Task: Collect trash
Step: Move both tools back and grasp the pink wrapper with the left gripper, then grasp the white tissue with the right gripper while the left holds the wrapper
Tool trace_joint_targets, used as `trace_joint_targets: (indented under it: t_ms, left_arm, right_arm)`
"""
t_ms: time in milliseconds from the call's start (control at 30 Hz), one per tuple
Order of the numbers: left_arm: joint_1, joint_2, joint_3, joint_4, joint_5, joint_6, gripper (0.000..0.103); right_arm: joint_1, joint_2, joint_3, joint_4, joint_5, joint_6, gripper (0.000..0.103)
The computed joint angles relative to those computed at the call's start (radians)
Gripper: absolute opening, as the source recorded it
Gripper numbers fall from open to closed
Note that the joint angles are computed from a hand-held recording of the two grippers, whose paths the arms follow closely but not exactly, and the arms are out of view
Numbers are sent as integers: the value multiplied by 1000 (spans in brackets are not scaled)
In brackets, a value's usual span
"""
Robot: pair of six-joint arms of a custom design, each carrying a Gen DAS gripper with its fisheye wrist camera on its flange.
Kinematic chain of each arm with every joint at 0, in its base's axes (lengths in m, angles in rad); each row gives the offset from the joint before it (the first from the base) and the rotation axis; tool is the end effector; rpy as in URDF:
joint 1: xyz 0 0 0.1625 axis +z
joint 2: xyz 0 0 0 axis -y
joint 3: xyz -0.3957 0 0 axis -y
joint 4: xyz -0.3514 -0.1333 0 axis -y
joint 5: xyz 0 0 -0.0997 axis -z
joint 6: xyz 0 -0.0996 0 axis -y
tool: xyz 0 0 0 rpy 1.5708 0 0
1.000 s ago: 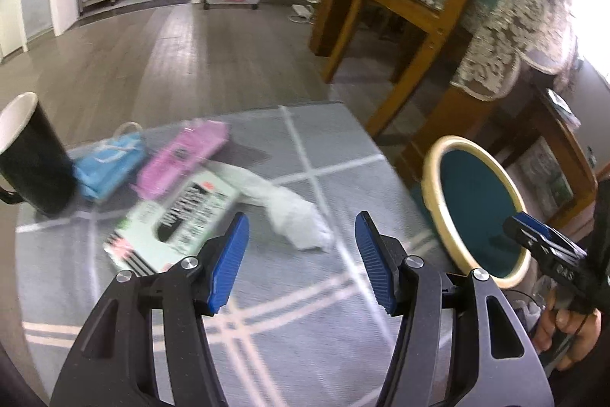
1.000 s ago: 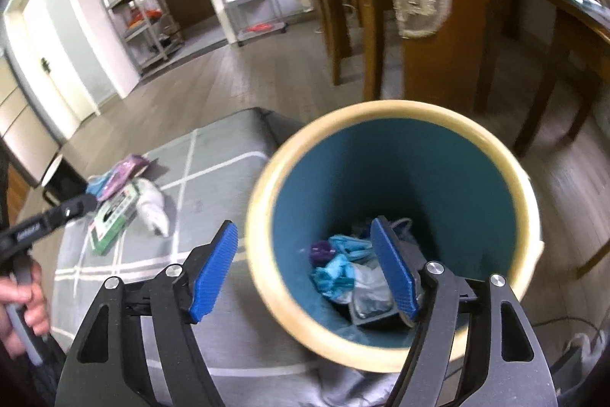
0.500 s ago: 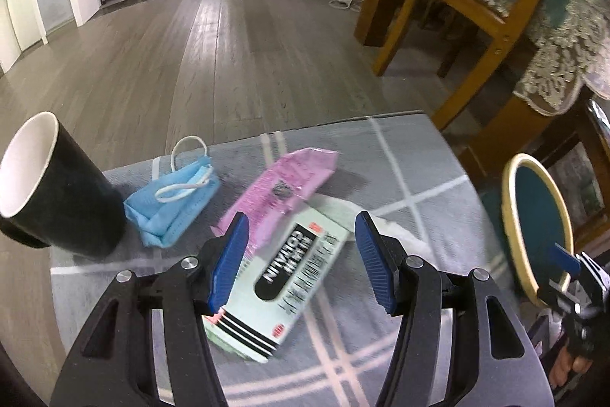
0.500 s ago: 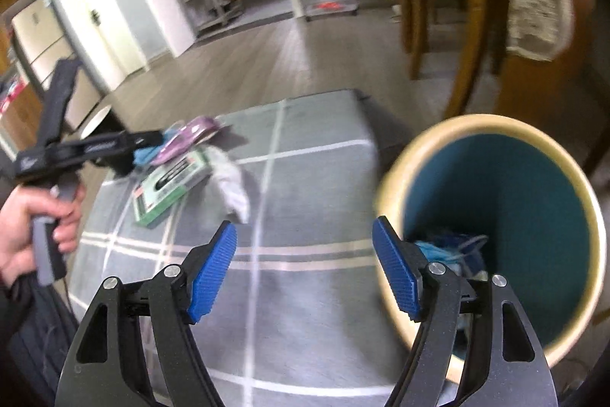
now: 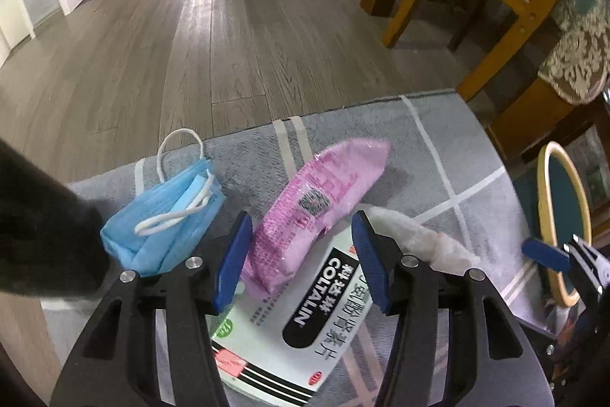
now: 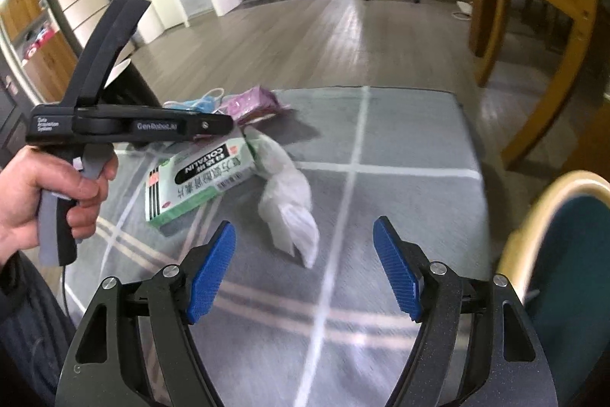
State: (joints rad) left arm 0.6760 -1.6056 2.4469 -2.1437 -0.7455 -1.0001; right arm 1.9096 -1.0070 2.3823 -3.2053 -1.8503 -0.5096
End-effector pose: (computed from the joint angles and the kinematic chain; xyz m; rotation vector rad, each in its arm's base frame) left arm -0.1038 -0.3479 0.2044 0.0152 2.3768 -0.6564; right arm 0.2330 -0.3427 0.0853 1.1149 -2.5945 0.3328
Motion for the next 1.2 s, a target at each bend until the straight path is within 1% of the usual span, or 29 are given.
trace_joint_targets:
  t_ms: [100,167,200,233,267,300,367,433,533,633,767,867,900,933,1000,1067,1100,1133,1200]
  left_arm:
    - [8,6,1,3,-4,3,53]
    - [11,5,1,2,-8,6,52]
    - [11,5,1,3,-9,6,49]
    - [15,13,-3,-3,-8,10,43]
    - [15,14,-5,1,-8,7,42]
    - [15,14,-5,1,-6,5,40]
    - [17,13,-4,-3,-7,5,36]
    - [15,15,-6,6,-2,-5,28]
    - [4,5,-4,27,5,-25,15]
    - [-24,-19,4,55,24,-51,14]
    - [-90,-67,16,141,57,-154,14]
    - [-154,-121,30,214,73,-246,14]
    - [-191,-146,37,252,78,-297,14]
    - [-211,-165,42,271,78,-324,14]
    - [-271,-211,65,301,65,-401,14]
    - [-313,-235,79,310,51,-441,14]
    - [-348,-250,92,314,40,-468,14]
    - [-355,-247,93,303,39,-467,14]
    - [-406,-245,98,326,29,-514,14]
  right_arm:
    - [3,50,-30,-4,-3,-7,75]
    - [0,82,-45,-15,-6,-8,75]
    - [-1,91,-48,-19,-5,-9,75]
    - [-1,99,-53,-19,-5,-10,72]
    - [-2,107,-56,-19,-4,-14,64]
    - [-2,112,-60,-17,-6,-16,60]
    - [-2,117,-61,-7,-11,-20,38]
    - [-4,116,-58,-4,-13,-24,29]
    - [-8,97,-37,-16,-6,-30,27]
    - [-8,69,-17,-18,4,-23,27]
    - [-8,19,22,-28,13,-14,26]
    - [-11,-15,46,-35,19,-13,26]
    - [-10,-32,59,-39,19,-12,26]
    - [-9,-47,71,-42,20,-11,26]
    - [-9,-74,79,-37,23,-7,26]
    - [-7,-111,95,-36,27,0,26]
    - [-8,-122,100,-36,27,2,26]
    - [-5,-138,109,-40,24,6,26]
    - [-2,-166,121,-49,20,15,26]
